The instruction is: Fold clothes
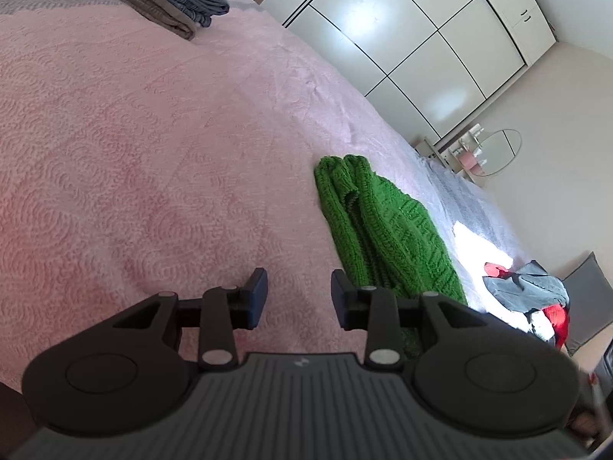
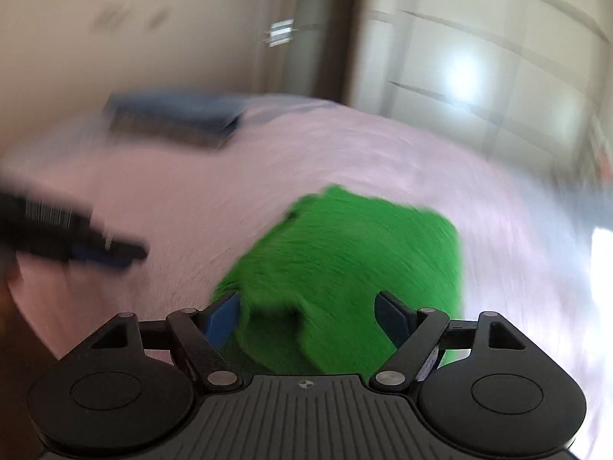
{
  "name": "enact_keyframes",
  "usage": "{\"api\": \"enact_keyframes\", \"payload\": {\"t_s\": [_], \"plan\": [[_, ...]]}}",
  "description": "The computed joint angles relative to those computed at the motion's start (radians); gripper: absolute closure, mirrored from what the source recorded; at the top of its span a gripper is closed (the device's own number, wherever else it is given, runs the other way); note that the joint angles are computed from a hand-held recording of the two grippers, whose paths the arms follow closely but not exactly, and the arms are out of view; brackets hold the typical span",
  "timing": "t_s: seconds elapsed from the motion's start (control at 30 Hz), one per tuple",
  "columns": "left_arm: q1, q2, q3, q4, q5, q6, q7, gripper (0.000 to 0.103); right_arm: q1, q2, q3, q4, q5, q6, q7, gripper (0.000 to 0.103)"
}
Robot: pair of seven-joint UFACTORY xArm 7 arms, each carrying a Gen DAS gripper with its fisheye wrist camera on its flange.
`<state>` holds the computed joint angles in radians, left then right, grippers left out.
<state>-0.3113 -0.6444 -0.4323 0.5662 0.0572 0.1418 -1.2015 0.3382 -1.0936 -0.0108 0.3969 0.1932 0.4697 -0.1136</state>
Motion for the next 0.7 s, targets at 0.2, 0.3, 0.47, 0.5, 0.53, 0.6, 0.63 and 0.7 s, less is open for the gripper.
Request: {"api": "enact_keyframes", "payload": {"t_s": [0.2, 0.3, 0.47, 0.5, 0.53, 0.6, 0.63, 0.7], "plan": [[0.004, -0.009, -0.02, 0.005, 0.002, 0.017, -0.025, 0.073, -0.089, -0.08, -0.302, -0.085, 0.394, 0.11, 0.388, 0.024], [0.003, -0.007, -0.024, 0.02, 0.011, 0.033, -0.026, 0.073, 0.011, -0.082, -0.394, -0.158, 0.625, -0.025, 0.425, 0.024], [0.008, -0.005, -0.03, 0.042, 0.026, 0.068, -0.03, 0.073, 0.241, 0.06, -0.412, -0.125, 0.721, -0.294, 0.323, 0.059], [0.008, -0.003, -0.029, 0.047, 0.028, 0.079, -0.03, 0.073, 0.254, 0.091, -0.417, -0.108, 0.7, -0.301, 0.322, 0.065], [0.008, 0.0, -0.028, 0.054, 0.031, 0.09, -0.029, 0.073, 0.26, 0.124, -0.418, -0.089, 0.681, -0.299, 0.321, 0.073], [0.006, 0.004, -0.023, 0.066, 0.037, 0.105, -0.024, 0.073, 0.216, 0.153, -0.439, -0.027, 0.564, -0.201, 0.255, 0.078], [0.006, 0.007, -0.02, 0.073, 0.04, 0.11, -0.02, 0.073, 0.197, 0.169, -0.45, 0.009, 0.516, -0.151, 0.21, 0.079], [0.005, 0.021, -0.013, 0.095, 0.048, 0.125, -0.005, 0.073, 0.168, 0.218, -0.493, 0.105, 0.432, -0.045, 0.095, 0.079]]}}
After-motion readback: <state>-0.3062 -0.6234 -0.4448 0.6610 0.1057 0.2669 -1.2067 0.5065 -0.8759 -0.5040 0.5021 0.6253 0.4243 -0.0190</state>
